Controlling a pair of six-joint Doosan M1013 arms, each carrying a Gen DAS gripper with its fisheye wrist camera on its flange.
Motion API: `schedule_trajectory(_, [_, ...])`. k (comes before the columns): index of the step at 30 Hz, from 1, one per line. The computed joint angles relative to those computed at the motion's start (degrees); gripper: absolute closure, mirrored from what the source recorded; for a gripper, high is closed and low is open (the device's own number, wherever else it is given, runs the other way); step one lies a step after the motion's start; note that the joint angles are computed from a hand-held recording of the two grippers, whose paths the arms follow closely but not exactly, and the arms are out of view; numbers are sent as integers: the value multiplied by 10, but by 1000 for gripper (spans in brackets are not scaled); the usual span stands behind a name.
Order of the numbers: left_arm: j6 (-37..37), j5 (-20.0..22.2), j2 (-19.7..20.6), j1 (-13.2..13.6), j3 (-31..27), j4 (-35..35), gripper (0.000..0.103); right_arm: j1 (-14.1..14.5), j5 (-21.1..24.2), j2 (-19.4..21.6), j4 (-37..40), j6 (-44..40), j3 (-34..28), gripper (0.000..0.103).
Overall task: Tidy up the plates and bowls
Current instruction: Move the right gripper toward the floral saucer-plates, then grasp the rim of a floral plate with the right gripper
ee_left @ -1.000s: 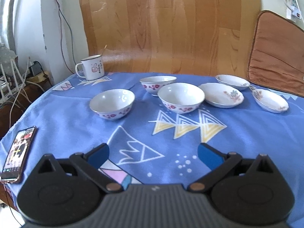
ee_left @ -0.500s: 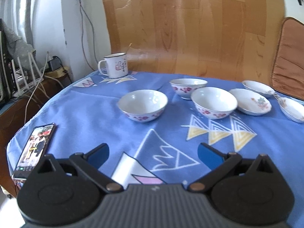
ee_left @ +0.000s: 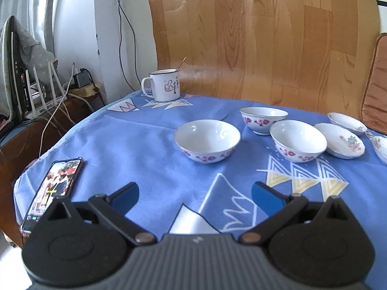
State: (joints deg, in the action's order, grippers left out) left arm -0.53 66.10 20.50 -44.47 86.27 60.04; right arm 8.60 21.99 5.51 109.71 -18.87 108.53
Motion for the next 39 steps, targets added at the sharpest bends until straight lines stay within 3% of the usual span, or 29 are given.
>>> schedule_trajectory(5, [-1,-15,-3,4,6,-1,0,6,-9,8,-61,65,-8,17])
schedule_trajectory(9, [-1,-51,-9,8,13,-5,1,8,-16,12,-91,101,-13,21])
schedule_trajectory(13, [22,-96,-12,11,10,-10,10,7,-31,19,-144,163,-23,37])
schedule_trajectory(18, [63,-170,-8,21,-7,-45,22,0,-46,41,-275,315,-51,60])
schedule_trajectory(22, [89,-196,1,24,-21,-71,32,-13,-37,71,-460,575,-95,72])
schedule_trajectory(27, [119,-203,11,29,-36,-96,36,-20,-11,101,-582,750,-144,72])
schedule_trajectory(39, [195,-243,31,49,-67,-177,47,-22,113,179,-750,931,-271,73])
